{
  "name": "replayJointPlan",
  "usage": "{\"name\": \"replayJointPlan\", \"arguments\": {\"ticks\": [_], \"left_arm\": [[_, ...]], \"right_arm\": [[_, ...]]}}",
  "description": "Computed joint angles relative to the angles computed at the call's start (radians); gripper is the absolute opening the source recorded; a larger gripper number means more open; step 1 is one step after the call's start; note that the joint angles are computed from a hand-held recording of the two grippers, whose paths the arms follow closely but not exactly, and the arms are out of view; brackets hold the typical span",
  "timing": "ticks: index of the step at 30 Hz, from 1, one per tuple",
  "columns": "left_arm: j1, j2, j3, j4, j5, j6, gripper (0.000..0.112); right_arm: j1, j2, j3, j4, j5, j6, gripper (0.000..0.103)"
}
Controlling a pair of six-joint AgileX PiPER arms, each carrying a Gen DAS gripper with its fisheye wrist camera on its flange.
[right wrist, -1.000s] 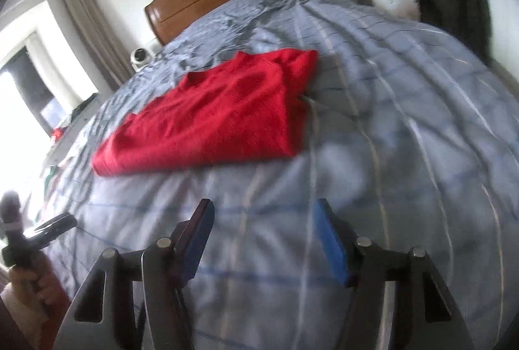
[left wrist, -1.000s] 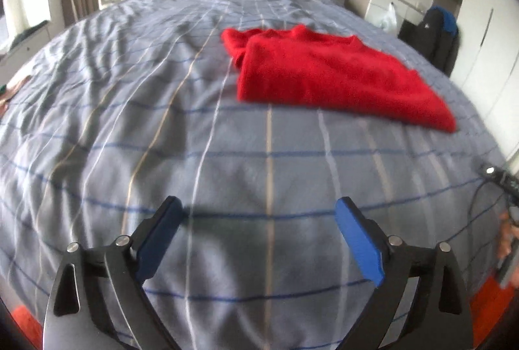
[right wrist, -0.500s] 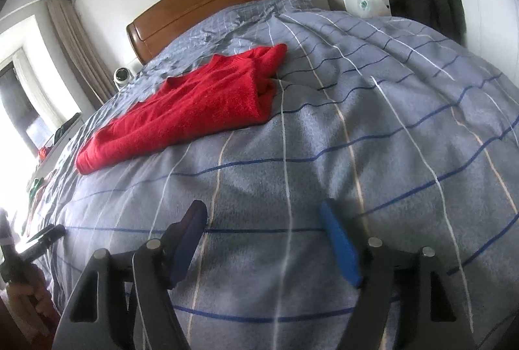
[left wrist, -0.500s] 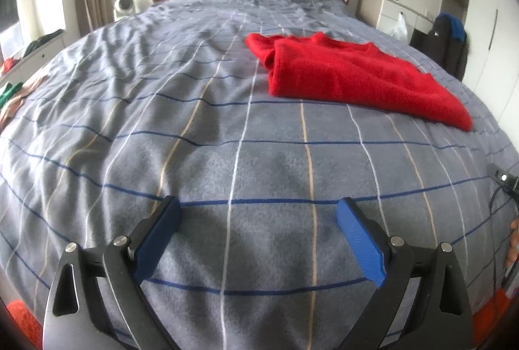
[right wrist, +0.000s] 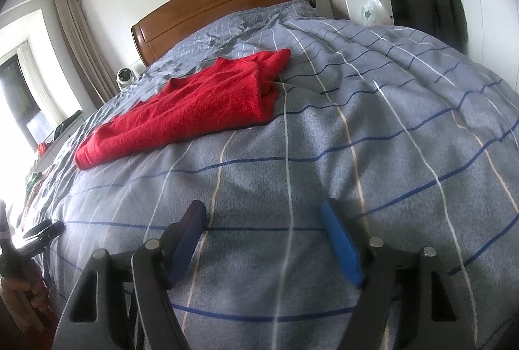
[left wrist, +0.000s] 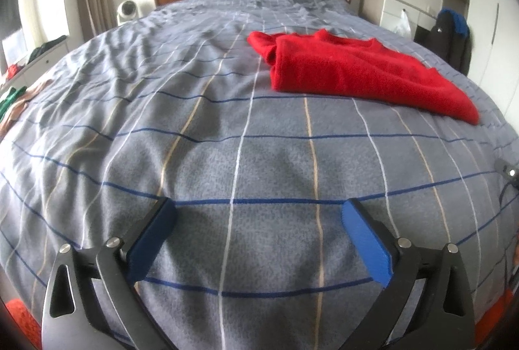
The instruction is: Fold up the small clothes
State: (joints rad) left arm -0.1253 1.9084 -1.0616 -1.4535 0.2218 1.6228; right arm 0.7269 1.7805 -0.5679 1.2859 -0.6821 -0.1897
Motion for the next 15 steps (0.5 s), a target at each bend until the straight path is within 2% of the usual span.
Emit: {"name": "replayJointPlan", "arguments": {"ticks": [15], "left_arm": [[-0.003, -0.003, 0.006, -0.032, -0.006, 0.033, 0.102]], "right_arm": [[0.005, 0.008, -0.004, 0.004, -0.006, -0.003, 0.074]]}}
